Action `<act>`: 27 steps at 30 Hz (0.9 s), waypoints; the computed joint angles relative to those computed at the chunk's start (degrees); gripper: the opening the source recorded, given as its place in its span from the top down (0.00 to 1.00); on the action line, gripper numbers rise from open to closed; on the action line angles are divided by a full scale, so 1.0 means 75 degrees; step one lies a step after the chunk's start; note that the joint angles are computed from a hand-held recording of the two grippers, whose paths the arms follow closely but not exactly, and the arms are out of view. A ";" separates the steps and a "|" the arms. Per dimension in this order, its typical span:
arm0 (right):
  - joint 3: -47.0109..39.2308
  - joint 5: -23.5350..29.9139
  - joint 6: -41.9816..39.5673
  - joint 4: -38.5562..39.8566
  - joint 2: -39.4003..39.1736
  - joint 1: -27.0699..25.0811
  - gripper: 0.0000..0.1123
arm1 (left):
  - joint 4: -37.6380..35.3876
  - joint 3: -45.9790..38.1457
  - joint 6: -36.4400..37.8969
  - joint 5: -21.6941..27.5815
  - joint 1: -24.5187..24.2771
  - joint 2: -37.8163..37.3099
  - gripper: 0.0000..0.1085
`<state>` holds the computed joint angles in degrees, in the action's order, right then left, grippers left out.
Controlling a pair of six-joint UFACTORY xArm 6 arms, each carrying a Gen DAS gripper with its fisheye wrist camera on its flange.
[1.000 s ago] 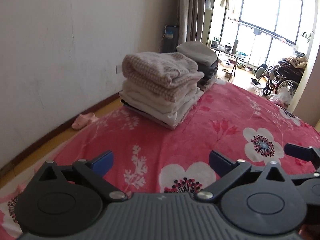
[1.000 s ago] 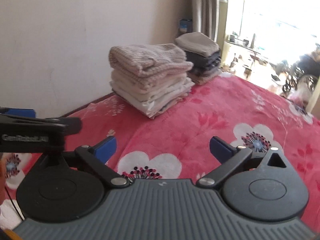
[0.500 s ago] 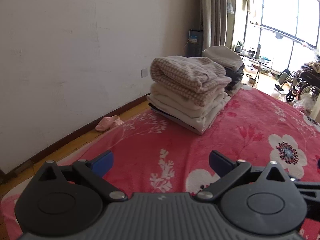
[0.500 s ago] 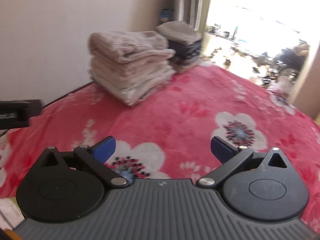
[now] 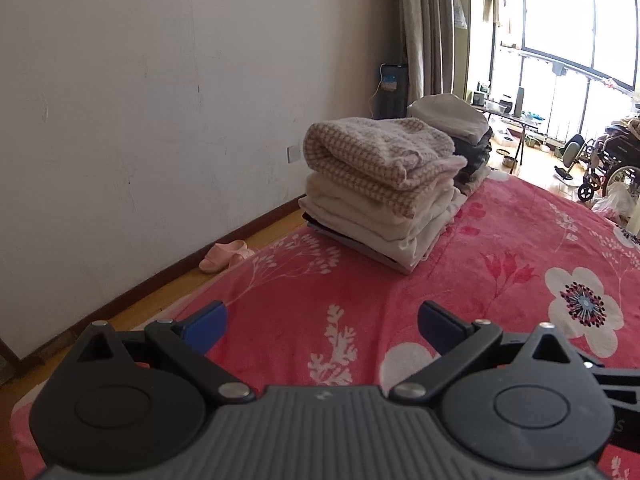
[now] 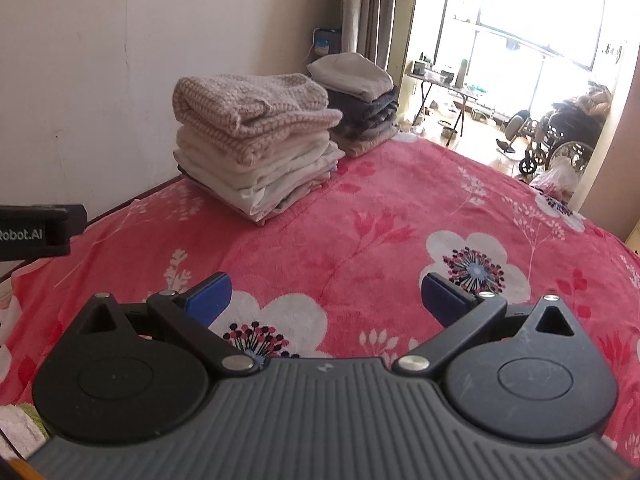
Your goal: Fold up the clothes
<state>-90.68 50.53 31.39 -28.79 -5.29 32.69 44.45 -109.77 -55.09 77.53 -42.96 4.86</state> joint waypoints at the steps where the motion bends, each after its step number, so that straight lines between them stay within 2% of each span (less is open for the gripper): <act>1: -0.0014 0.0038 0.0005 0.0029 0.0014 -0.0007 0.09 | -0.0003 -0.0005 0.0030 -0.0007 -0.0009 0.0009 0.06; 6: -0.0075 0.0202 0.0078 0.0188 0.0067 -0.0052 0.09 | 0.0013 -0.0100 0.0096 0.0032 -0.0036 0.0089 0.06; 27: 0.0085 0.0029 0.0059 0.0109 0.0017 -0.0099 0.09 | 0.0126 -0.0204 0.0000 0.0109 -0.0013 0.0173 0.06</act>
